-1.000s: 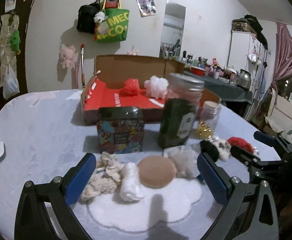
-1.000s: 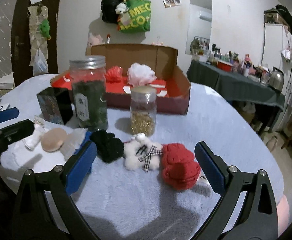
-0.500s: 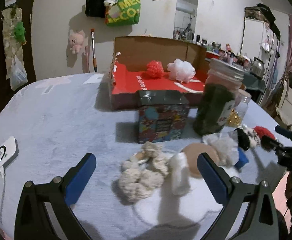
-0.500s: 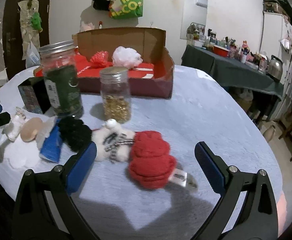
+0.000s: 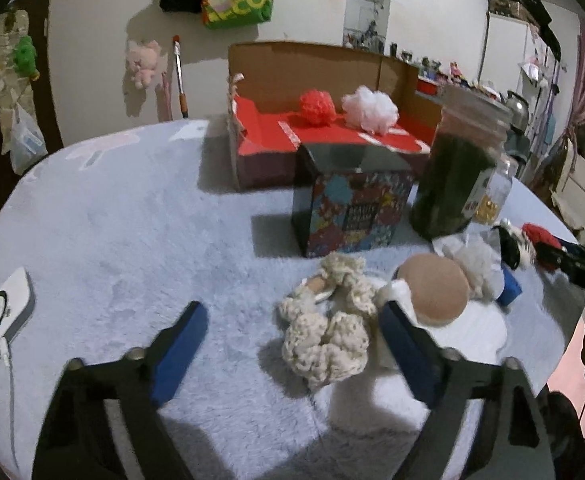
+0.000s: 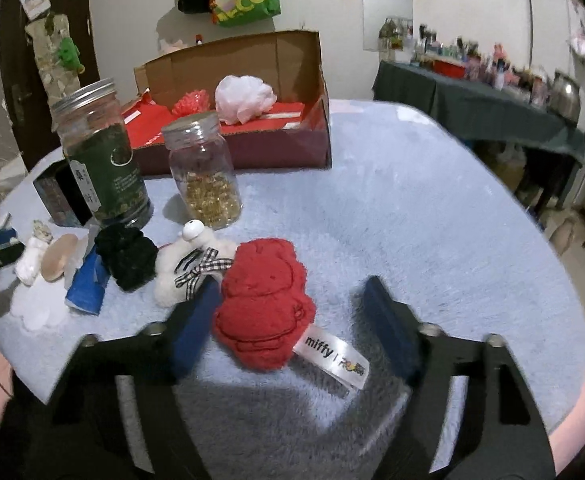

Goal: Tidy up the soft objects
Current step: 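Grasp the cream crocheted scrunchie with the left gripper while the right grasps the red Miffy plush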

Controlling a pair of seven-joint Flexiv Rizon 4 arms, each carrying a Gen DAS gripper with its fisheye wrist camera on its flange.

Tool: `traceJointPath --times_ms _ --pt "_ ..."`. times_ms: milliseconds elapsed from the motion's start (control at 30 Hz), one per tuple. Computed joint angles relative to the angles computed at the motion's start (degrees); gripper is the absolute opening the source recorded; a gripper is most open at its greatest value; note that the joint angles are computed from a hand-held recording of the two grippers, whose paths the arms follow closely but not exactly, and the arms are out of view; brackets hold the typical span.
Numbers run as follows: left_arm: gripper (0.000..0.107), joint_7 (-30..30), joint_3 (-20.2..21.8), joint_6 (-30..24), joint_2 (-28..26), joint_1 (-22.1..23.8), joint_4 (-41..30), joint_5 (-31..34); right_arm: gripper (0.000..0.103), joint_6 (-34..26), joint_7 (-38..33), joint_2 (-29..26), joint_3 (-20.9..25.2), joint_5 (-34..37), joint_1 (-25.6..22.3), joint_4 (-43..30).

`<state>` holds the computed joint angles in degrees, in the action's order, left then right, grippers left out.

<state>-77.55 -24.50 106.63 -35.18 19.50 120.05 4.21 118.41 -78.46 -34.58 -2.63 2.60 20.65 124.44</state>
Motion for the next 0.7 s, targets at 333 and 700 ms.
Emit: traceJointPath --times_ms 333,700 --pt "0.028 1.3 -4.7 1.4 0.6 3.6 1.3 1.5 0.037 5.5 -1.4 1.4 -0.5 2.7 1.2 0.5" --pt "0.029 -3.3 -5.7 5.5 3.5 5.1 1.1 8.4 0.037 8.5 -5.9 3.9 0.1 6.3 1.8 -0.5"
